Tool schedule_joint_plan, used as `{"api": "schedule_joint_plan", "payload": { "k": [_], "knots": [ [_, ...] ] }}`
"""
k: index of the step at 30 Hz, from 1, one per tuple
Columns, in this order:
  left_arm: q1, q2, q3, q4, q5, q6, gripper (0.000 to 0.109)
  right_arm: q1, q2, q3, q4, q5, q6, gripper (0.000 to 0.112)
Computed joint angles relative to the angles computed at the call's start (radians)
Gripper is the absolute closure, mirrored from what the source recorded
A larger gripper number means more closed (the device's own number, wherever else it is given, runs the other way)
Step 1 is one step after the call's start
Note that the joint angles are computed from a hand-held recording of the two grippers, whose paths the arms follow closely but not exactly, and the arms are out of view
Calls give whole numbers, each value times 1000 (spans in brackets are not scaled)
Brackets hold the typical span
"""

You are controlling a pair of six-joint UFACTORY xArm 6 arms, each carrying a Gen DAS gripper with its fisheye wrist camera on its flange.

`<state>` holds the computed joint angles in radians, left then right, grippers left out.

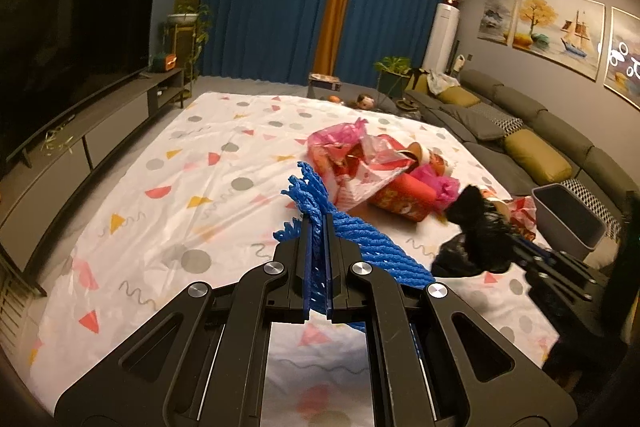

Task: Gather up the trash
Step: 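Carry the blue net and black bag to the grey bin and release both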

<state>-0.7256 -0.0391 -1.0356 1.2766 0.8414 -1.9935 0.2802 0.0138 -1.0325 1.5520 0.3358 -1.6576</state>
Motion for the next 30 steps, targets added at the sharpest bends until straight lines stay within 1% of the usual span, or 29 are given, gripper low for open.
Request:
{"api": "schedule_joint_plan", "payload": {
  "k": [3,9,17,21,26,30],
  "knots": [
    [-9,28,-34,2,-1,14,104,-36,-50,37,44,24,-40,101],
    [-23,103,-131,3,-12,65,104,-102,-108,71,71,55,-71,101],
    [-40,213,-287,6,-27,158,104,-189,-131,70,115,100,-104,101],
    [-44,282,-390,8,-43,215,104,-237,-125,52,131,115,-108,101],
    [-47,399,-559,-10,-77,305,104,-285,-95,4,154,107,-119,101],
    [-48,522,-741,-47,-110,398,104,-319,-60,-42,179,91,-133,101]
  ]
}}
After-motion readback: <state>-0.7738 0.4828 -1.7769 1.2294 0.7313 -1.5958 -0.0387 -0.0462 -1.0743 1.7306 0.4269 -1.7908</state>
